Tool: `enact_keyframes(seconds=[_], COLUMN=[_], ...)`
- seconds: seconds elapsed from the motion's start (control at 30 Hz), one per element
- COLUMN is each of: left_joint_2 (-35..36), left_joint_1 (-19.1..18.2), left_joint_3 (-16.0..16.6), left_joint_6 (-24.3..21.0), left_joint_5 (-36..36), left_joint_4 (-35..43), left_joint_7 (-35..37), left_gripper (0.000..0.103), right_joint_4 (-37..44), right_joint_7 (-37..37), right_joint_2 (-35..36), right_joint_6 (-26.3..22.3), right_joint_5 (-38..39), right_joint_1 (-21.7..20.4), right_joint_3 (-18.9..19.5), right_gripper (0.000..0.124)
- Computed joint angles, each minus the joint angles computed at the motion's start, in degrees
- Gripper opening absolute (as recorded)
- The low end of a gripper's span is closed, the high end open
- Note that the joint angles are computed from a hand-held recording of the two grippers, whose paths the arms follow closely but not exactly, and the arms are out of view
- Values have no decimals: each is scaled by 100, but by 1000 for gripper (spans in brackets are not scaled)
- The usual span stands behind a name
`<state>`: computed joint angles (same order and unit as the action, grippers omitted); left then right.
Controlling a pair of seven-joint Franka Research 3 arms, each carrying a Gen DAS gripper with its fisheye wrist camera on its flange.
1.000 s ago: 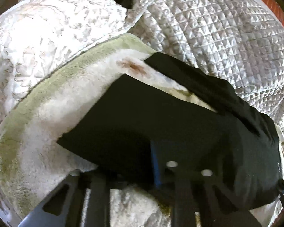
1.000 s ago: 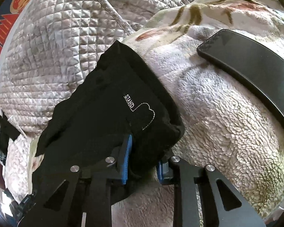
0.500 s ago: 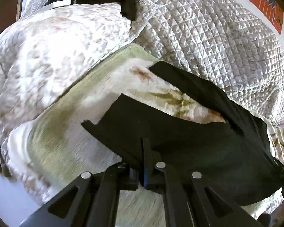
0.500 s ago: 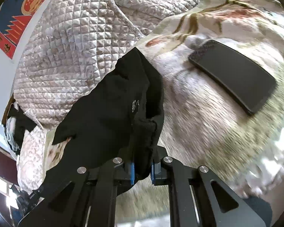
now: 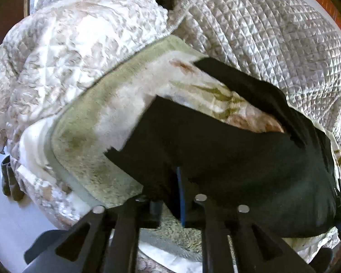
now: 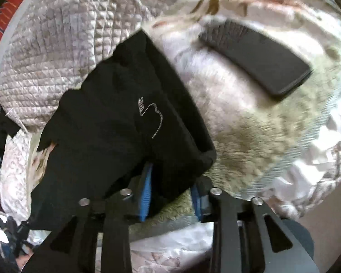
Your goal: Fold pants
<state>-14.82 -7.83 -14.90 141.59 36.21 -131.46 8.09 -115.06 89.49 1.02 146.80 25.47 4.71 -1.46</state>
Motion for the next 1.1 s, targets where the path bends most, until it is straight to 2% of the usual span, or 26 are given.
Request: enact_keyframes(seconds=[0.13,0.2,0.37,0.47,0.6,0.7,0.73,0.77,0.8,0.87,0.97,1.1], left_joint_2=[-185,-221,129,534,1073,1308,1383,1444,1463,1470,1293,1349], left_joint_1=[120,123,115,105,58,9,-15,-43,-44,-64,-85,3], left_joint_3=[-207,-172,-15,77,250,293,306,315,355,388,378,445], left_joint_6=[-780,-753,-454,-415,-513,-674,-744,-782,-604,-568,-729,-826], left_joint_5=[578,756,752,629,249,447,512,651,669,851,1569,1290], left_joint_4=[147,176,446,706,1081,1318,1404,1472,1464,1506,1424,1443], left_joint_7=[-469,-508,-256,-60,393,406,456,464,553,500,-91,-14], left_gripper=[39,49,61,66,66,67,63,30,7,5,5,5], right_joint_4=[-386,-400,-256,-73,149,344,463,598,687,755,698,618], right_joint_7=[1033,1325,191,-800,-1256,-1397,-1421,-1416,-1409,-1520,-1718,-1577], right_joint_2=[-385,-438,-352,-196,68,280,388,508,589,653,618,574], right_joint_6=[725,929,1021,667,336,169,106,52,29,22,88,164], right_joint_5=[-1302,-1713,-842,78,127,212,218,179,148,265,546,377], right_joint_1=[-49,-77,169,370,563,658,678,706,722,723,701,724], right_joint_3=[12,43,86,167,327,399,415,433,441,478,510,451], right_gripper=[36,36,36,36,36,36,36,36,36,36,36,36])
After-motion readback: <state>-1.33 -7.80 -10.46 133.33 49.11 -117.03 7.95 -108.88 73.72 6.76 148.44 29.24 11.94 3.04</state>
